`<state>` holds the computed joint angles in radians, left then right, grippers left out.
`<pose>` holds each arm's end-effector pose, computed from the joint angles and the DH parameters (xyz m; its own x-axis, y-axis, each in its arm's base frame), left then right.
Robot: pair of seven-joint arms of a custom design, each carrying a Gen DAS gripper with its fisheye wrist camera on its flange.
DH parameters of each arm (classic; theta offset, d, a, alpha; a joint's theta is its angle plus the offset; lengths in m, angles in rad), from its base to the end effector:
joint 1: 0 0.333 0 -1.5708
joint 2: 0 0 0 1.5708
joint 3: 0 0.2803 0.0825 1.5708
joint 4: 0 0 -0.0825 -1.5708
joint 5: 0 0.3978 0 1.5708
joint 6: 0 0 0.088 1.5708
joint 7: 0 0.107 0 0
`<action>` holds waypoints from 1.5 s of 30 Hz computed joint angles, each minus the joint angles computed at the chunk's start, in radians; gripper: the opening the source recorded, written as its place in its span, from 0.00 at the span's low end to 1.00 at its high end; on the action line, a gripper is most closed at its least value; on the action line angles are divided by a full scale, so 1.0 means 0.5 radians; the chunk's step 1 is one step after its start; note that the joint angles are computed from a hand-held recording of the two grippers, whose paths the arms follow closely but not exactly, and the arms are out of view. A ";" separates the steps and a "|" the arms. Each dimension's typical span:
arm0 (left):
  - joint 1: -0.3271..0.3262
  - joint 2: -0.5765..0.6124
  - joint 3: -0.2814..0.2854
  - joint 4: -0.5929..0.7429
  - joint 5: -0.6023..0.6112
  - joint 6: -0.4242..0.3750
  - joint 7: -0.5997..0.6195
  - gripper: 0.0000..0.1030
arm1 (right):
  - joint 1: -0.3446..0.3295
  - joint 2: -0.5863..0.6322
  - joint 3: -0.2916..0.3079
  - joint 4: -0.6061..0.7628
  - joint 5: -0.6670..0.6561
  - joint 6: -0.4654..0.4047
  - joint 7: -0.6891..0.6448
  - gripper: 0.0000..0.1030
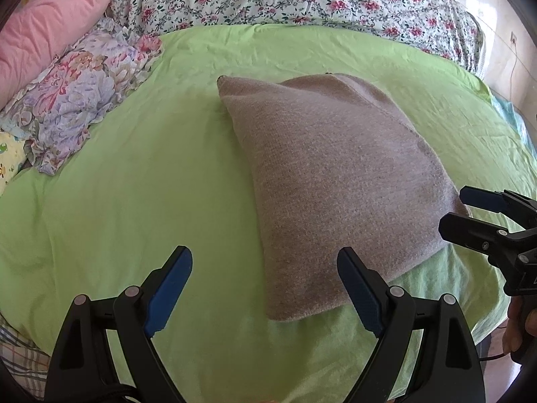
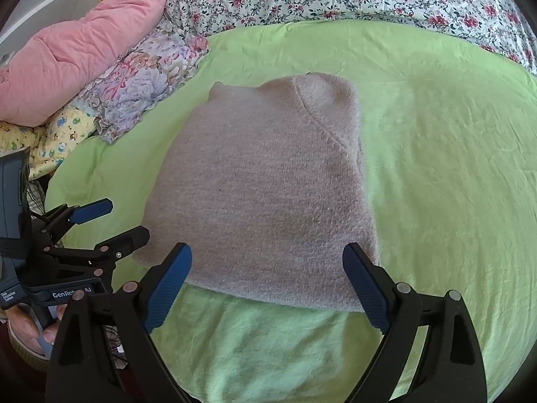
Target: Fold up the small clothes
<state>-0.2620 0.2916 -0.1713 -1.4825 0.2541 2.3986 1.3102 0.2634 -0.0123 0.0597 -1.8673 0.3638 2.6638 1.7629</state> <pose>0.6416 -0.2777 0.5456 -0.2628 -0.9638 -0.0443 -0.7607 0.2352 -0.6050 0.5927 0.1878 0.5699 0.0573 -0.8850 -0.4621 -0.7644 0.2589 -0.5905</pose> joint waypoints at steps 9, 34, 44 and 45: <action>0.004 -0.021 -0.008 -0.024 -0.018 0.022 0.027 0.86 | 0.002 0.003 0.002 0.008 -0.003 -0.005 0.003 0.89; 0.017 -0.017 -0.016 -0.015 -0.098 0.034 0.062 0.86 | -0.004 0.038 0.006 0.064 0.016 -0.022 -0.007 0.89; 0.011 -0.022 -0.014 -0.024 -0.088 0.043 0.046 0.86 | -0.004 0.047 0.009 0.073 0.008 -0.022 0.006 0.89; 0.011 -0.021 -0.014 -0.023 -0.088 0.043 0.042 0.86 | -0.005 0.048 0.008 0.074 0.016 -0.023 -0.002 0.89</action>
